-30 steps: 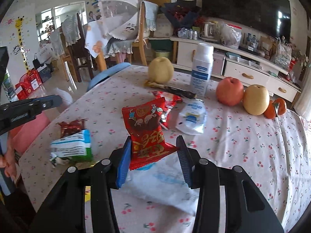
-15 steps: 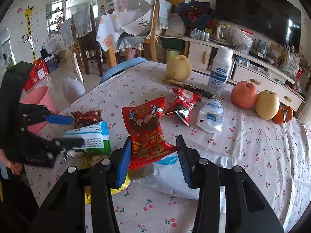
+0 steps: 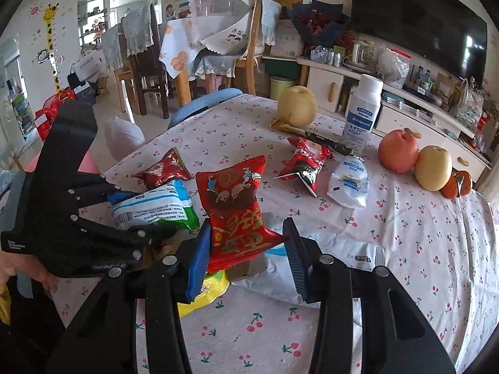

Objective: Collect trash
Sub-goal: 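Lift the blue-white packet with the left tool while the right tool grasps the red wrapper, then carry both items over the pink bucket and open both tools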

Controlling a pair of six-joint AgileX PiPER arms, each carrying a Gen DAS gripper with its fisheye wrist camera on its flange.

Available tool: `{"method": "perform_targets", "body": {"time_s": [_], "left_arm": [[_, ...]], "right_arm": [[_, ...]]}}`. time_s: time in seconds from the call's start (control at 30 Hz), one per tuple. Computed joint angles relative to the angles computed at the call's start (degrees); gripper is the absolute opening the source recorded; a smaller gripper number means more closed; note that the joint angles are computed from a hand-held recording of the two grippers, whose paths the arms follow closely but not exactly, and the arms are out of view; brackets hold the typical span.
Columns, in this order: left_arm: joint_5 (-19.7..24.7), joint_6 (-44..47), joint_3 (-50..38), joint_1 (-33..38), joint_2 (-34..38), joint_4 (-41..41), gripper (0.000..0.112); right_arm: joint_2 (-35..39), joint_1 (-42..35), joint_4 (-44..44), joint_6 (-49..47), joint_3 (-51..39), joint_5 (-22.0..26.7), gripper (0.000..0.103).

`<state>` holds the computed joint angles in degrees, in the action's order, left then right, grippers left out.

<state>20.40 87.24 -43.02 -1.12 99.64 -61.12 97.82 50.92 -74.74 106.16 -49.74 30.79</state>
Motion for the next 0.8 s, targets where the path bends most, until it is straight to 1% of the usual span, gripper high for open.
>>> {"method": "perform_targets", "body": {"time_s": [0.07,0.1,0.23,0.33,0.37,0.5,0.53,0.6,0.7,0.8], "left_arm": [[0.89,-1.46,-0.41,0.44,0.08,0.07,0.041],[1.36,-1.79,-0.35,0.72,-0.18,-0.16,0.04],[2.79,-0.03,0.69,1.98,-2.05,-2.48,0.039],[5.2,1.47,1.33,4.36,-4.69,-4.3,0.039],[6.48,2.34,1.63,5.79,-6.1,-5.3,0.039],[8.66,3.92,1.94,10.25,-9.9,-7.71,0.039],[8.96,3.99,1.84,11.42,-10.59,-8.06,0.039],[8.04,4.79,1.79,13.62,-12.19,-9.42,0.039],[10.15,4.01,0.3,18.87,-13.19,-10.07,0.039],[9.72,4.41,-0.98,23.3,-13.84,-11.65,0.039]], "right_arm": [[-0.3,0.22,0.49,0.13,0.04,0.07,0.046],[-0.52,0.48,0.7,0.5,0.11,0.2,0.046],[-1.32,1.26,0.79,3.07,0.81,-0.09,0.046],[-1.65,2.02,0.92,4.79,1.19,0.19,0.046],[-1.74,2.4,0.97,5.39,1.27,0.38,0.046],[-2.19,4.04,1.99,6.62,0.48,1.25,0.046],[-2.15,4.49,2.24,6.74,0.09,1.4,0.046],[-1.78,5.35,3.01,6.21,-1.23,1.68,0.046],[-0.63,6.91,4.58,4.39,-4.15,2.28,0.046],[1.46,8.42,6.14,2.11,-8.2,2.84,0.046]]}}
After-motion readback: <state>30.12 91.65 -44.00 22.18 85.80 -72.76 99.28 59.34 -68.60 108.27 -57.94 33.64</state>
